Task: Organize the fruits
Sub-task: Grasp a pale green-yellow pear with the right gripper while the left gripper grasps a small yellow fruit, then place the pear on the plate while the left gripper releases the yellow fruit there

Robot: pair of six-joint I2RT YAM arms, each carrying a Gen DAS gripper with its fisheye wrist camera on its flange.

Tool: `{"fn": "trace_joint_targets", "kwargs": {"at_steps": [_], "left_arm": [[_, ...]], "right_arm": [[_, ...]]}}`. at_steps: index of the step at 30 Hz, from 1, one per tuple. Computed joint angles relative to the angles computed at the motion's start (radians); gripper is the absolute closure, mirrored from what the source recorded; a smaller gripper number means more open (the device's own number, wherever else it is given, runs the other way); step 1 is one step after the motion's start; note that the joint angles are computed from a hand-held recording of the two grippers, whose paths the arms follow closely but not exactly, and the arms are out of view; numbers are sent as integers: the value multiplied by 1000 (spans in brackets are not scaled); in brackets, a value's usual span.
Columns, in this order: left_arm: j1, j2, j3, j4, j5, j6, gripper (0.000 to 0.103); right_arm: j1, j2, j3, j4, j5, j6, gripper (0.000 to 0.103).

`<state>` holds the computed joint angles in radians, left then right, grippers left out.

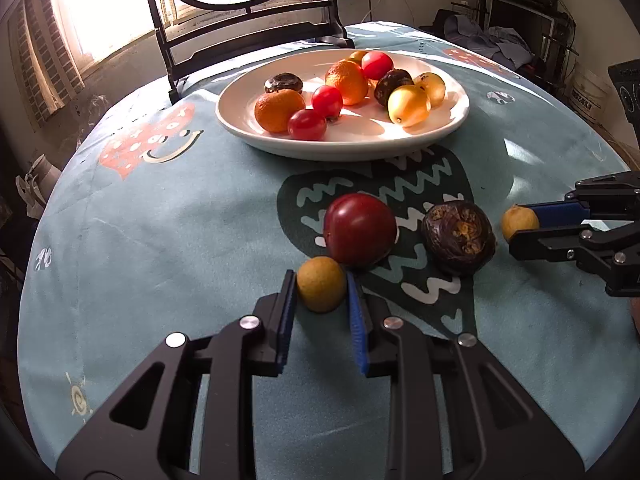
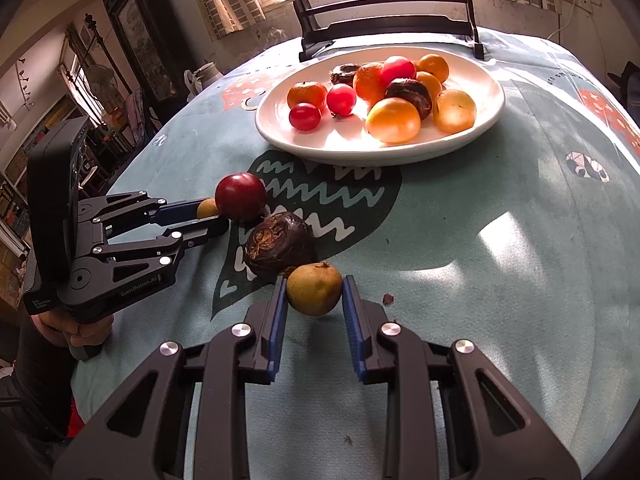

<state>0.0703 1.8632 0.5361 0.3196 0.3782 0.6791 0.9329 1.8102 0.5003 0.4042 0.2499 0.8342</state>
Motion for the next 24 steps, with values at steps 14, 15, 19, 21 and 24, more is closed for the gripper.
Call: {"fn": "trace_joint_targets", "kwargs": {"at_steps": [14,15,19,21,24], "left_arm": [[111,-153,-56,-134,139,49,78],[113,-171,-48,-163,152,49,78],[79,-238,20,-242,177,-26,78],[43,-243,67,-230,173,-102,78],[-38,-180,176,-214,117,-215,78]], "right_arm": [[9,-22,-49,132,-53,-25,75],[5,-35,-53,143,-59,-29,75],[-27,-119,-42,103,2,-84,75],[-62,-153,-28,88,52,-120,75],[-149,-159,-7,121,70,-170,75]]}}
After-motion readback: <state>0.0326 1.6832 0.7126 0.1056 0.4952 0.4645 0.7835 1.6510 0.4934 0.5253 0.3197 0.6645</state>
